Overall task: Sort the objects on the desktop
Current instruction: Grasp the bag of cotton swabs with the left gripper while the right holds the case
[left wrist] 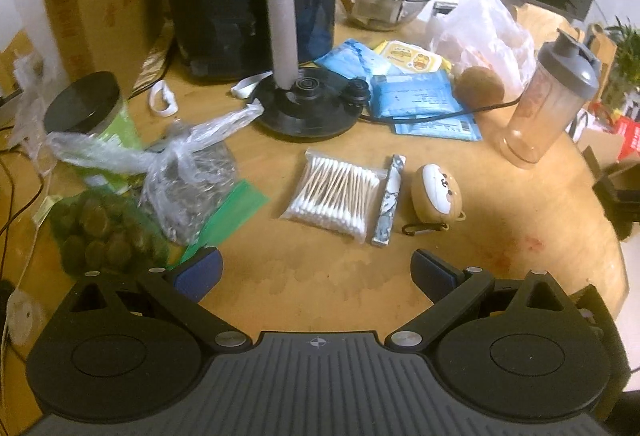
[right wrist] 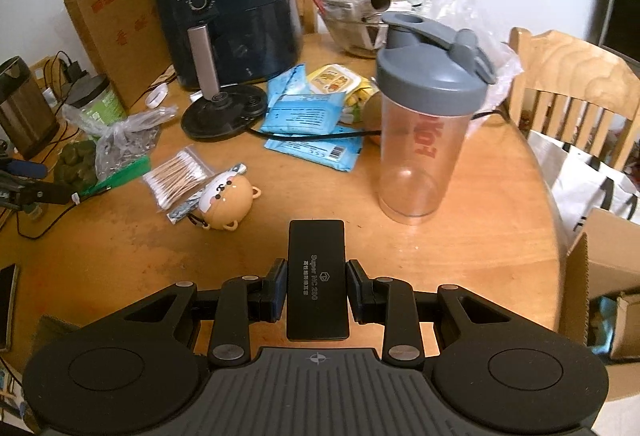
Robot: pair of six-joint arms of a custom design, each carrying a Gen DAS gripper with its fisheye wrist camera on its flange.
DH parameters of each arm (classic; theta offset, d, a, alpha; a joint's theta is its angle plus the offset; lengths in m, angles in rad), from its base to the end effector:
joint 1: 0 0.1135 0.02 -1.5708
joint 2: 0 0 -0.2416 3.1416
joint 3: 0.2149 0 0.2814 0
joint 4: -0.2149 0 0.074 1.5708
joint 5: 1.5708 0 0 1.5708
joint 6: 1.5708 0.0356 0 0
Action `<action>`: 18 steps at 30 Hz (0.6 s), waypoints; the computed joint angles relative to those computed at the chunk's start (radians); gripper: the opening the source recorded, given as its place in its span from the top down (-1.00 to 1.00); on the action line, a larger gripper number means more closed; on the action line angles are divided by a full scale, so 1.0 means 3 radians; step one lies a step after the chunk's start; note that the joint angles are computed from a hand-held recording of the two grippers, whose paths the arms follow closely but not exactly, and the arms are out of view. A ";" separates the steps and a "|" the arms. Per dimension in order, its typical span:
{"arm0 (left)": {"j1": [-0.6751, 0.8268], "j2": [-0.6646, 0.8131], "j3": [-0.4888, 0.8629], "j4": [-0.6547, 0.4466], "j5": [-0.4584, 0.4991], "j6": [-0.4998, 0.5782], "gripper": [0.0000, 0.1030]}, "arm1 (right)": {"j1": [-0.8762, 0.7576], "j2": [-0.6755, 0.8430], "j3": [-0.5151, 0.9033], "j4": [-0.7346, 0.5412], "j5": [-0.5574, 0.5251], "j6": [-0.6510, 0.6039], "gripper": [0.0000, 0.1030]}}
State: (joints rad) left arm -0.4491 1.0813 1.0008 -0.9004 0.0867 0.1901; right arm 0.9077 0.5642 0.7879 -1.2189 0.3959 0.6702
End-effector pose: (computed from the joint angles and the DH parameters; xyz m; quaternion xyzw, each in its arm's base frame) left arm 0.2204 -0.1096 0.2735 0.3123 0.9036 -0.0786 0.2826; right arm 0.0901 0.0930 0.2726 -0.0559 0.9401 0.0646 0.3299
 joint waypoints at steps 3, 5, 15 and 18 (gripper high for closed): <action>-0.0014 0.0162 0.0037 0.0101 0.0032 0.0069 -0.99 | 0.0093 -0.0038 0.0028 -0.0130 0.0083 0.0145 0.34; -0.0039 0.0264 0.0056 0.0173 0.0032 0.0107 -0.99 | 0.0163 -0.0061 0.0043 -0.0219 0.0133 0.0256 0.34; -0.0132 0.0875 0.0232 0.0596 -0.0007 0.0343 -0.99 | 0.0618 -0.0099 0.0124 -0.0693 0.0417 0.0968 0.34; -0.0133 0.1090 0.0345 0.0648 0.0042 0.0400 -0.99 | 0.0710 -0.0095 0.0134 -0.0814 0.0459 0.1164 0.34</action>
State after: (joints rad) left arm -0.4892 1.4084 1.1042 -0.7061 0.0992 0.3101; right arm 1.1206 0.5359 0.8281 -1.4631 0.5336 1.0193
